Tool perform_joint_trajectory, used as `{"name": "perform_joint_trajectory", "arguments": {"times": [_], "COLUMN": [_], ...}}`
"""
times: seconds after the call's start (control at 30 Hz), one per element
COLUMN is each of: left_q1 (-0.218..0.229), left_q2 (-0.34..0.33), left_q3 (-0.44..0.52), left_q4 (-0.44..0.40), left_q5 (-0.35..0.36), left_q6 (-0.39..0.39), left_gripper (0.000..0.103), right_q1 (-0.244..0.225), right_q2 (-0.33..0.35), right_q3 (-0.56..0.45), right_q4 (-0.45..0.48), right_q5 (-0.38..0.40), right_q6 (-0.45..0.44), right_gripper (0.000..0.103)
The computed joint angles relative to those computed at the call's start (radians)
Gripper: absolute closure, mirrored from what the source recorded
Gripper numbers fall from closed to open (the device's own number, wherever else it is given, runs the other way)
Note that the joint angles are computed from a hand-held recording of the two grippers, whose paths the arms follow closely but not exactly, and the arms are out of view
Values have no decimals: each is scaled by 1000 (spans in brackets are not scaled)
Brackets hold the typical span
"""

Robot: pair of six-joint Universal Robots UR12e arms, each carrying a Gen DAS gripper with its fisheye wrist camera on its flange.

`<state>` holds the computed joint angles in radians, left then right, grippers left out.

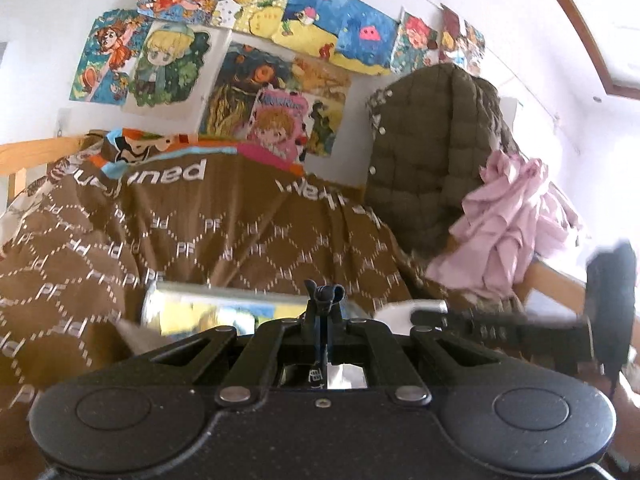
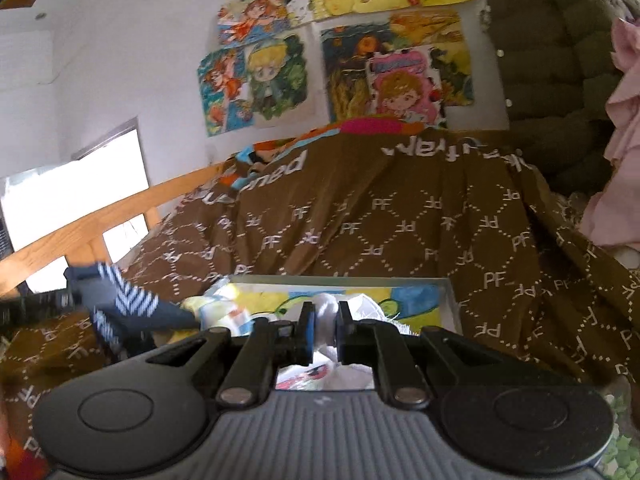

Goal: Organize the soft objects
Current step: 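Lift and carry the white cloth and navy sock over the tray with both tools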

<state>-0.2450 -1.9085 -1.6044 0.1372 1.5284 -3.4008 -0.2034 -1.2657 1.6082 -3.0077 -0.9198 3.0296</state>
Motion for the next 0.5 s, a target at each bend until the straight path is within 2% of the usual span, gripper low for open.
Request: {"name": "perform_joint_trajectory", "arguments": {"times": [0.3,0.5], "left_q1": [-12,-34], "left_q2": [-132,-195], "left_q3": [188,264], "left_q4": [5,-51], "left_q5": [-4,-16], "left_q6": [-42,-63], "left_gripper": [101,101], "right_q1": [-13,-22], "right_q2": [53,64], "right_q3": [-36,-38], "right_q4": [-37,-27], "right_q5": [7,5], "right_q6": [97,123], "right_gripper": [92,92]}}
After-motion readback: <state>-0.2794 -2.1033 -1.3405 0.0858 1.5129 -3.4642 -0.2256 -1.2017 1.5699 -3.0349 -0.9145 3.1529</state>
